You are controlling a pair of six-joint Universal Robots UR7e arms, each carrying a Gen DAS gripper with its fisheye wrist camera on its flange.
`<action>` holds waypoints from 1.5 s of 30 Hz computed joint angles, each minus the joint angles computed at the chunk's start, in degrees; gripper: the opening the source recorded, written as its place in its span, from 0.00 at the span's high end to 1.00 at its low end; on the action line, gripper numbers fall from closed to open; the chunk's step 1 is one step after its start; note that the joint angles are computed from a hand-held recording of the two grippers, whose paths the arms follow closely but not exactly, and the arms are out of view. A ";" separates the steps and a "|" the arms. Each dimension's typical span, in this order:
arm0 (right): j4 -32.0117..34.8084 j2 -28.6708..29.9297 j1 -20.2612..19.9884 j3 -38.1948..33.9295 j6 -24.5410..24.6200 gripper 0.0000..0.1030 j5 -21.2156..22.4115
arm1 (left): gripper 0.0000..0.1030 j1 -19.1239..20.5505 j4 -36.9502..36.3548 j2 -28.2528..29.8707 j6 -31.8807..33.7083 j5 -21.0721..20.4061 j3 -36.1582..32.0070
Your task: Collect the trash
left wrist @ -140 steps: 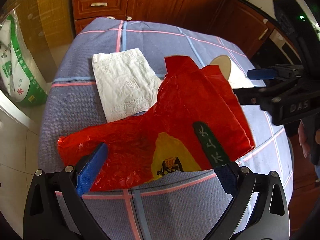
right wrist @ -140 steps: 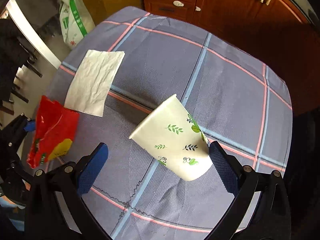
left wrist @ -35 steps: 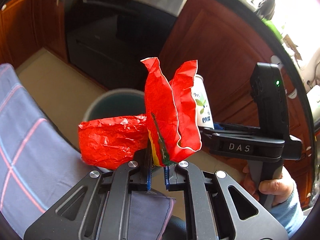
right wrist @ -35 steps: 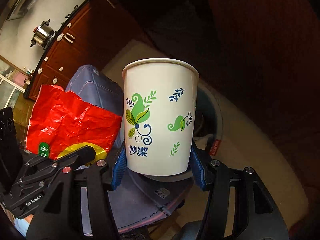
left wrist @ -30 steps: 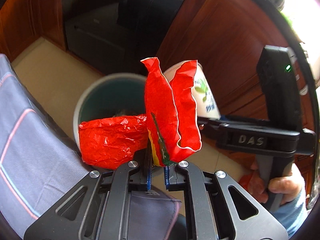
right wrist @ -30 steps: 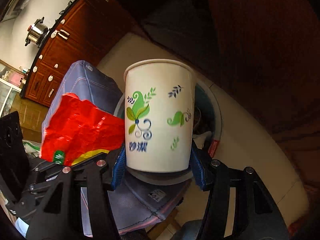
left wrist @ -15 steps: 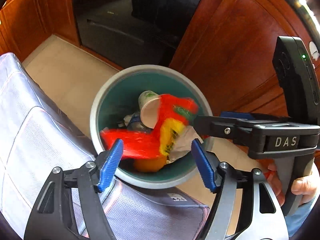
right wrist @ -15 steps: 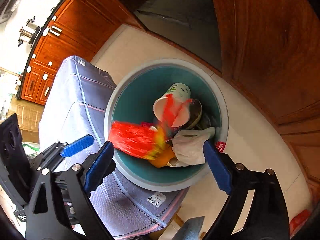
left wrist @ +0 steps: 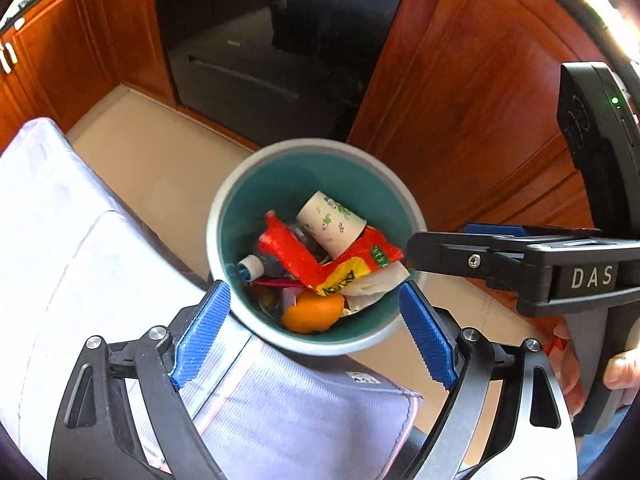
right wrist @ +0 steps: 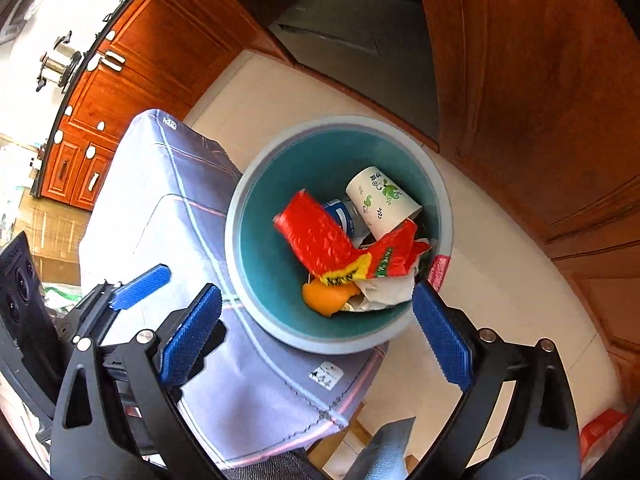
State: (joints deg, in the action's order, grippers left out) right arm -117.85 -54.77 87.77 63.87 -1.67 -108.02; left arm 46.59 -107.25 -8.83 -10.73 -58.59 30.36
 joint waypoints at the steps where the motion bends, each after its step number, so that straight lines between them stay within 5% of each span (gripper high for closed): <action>1: -0.46 -0.76 0.22 0.93 -0.22 0.05 -0.23 | 0.15 -0.28 -2.52 -1.83 0.45 0.26 3.28; 6: -3.34 -4.79 1.68 5.70 -1.51 0.06 -0.95 | 0.09 -2.79 -15.18 -9.79 1.82 5.37 18.16; 12: -10.28 -9.92 4.53 13.49 -3.79 0.06 -6.67 | 0.04 -4.31 -26.05 -17.40 1.20 5.51 30.25; 18: -14.70 -13.73 7.06 20.74 -5.76 0.06 -13.47 | 0.04 -7.46 -32.46 -21.28 2.82 15.82 38.81; 31: -20.83 -17.62 8.31 32.85 -8.06 0.06 -21.88 | 0.04 -8.28 -22.49 -24.42 -9.39 14.77 46.29; 45: -21.67 -17.31 8.16 35.45 -9.39 0.05 -22.81 | 0.04 -7.68 -21.77 -24.69 -11.64 13.69 47.73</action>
